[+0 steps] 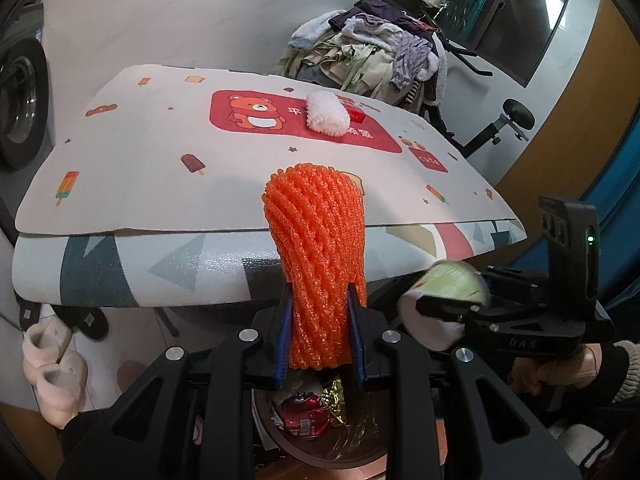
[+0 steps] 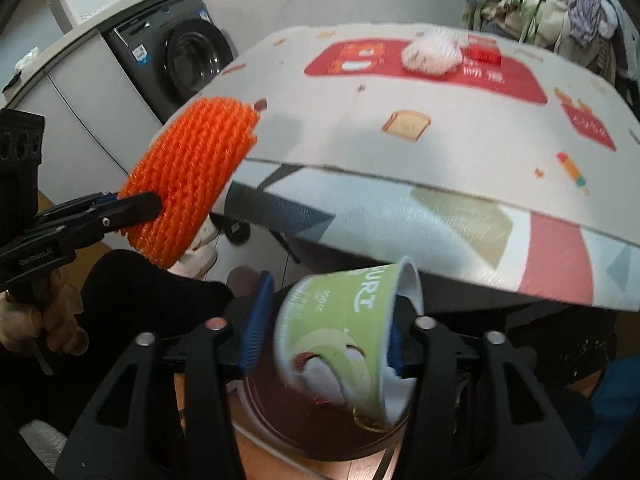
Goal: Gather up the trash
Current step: 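Drop the green cup into the bin with the right tool while the left drops the orange net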
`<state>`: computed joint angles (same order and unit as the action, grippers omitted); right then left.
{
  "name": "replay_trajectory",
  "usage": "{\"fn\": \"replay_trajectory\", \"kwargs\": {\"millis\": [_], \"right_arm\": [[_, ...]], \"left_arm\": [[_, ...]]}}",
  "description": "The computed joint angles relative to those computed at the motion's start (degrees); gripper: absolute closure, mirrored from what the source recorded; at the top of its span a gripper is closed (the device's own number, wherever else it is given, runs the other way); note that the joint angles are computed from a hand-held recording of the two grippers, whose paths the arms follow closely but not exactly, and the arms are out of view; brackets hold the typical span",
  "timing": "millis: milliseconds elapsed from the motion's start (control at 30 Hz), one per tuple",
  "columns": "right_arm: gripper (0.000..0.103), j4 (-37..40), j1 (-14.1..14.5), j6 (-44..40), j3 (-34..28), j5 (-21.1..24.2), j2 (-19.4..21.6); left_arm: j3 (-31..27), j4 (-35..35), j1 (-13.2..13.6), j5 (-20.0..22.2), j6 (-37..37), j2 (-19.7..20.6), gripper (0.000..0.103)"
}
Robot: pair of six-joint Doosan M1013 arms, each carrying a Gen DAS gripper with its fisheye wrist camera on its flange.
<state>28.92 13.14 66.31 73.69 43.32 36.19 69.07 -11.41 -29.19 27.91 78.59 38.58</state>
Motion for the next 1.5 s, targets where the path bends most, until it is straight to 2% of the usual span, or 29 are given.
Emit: {"fn": "replay_trajectory", "kwargs": {"millis": [100,233,300,400,533,633,767,867,967,1367,1400,1467,1500], "right_arm": [[0.032,0.26,-0.11,0.32,-0.27,0.54,0.31],[0.023,0.53,-0.45,-0.85,0.19,-1.2,-0.1],[0.014,-0.02,-0.71,-2.37,1.22,-4.17,-0.83],[0.006,-3.8,-0.83,-3.49,3.54,-10.89,-2.25],[0.006,-8.76,-1.32,-3.67,6.33,-17.64,-3.38],[0.006,-6.93,-1.93,-6.0,9.32,-22.93,-4.19],[0.006,-8.63,-1.91,-3.51,10.17,-25.96,-4.41],[0.006,-11.29,-1.58,-1.25,9.9,-25.98,-4.14],[0.006,-12.2,-1.53,-0.05,9.79,-25.76,-3.99],[0.006,-11.64,-2.03,1.87,9.96,-25.54,-4.08],[0.006,-11.8,-2.01,1.99,9.89,-25.44,-4.04],[0.006,-12.06,-1.96,2.1,9.8,-25.31,-3.98],[0.006,-12.35,-1.91,2.28,9.74,-25.23,-3.93]], "left_arm": [[-0.07,-0.38,-0.14,-0.19,1.53,0.1,0.079],[-0.16,-0.01,-0.68,-0.41,4.53,0.27,0.079],[-0.15,0.21,-0.97,-0.56,6.39,0.37,0.079],[0.65,-1.73,-1.23,-2.08,12.56,0.36,0.078],[0.7,-3.46,-1.43,-1.56,18.11,0.99,0.078],[0.33,-5.0,-1.44,-1.38,19.92,1.33,0.078],[-1.02,-6.64,-1.5,1.38,22.34,2.47,0.077],[-2.99,-5.0,-1.58,4.83,20.43,3.92,0.077],[-3.89,-5.31,-1.6,6.41,20.57,4.54,0.077],[-4.95,-4.96,-1.83,8.4,21.15,5.24,0.074],[-5.07,-4.82,-1.86,8.59,21.15,5.32,0.071],[-5.29,-3.61,-1.99,8.92,20.11,5.44,0.054],[-5.24,-2.09,-2.15,8.75,18.66,5.41,0.038]]}}
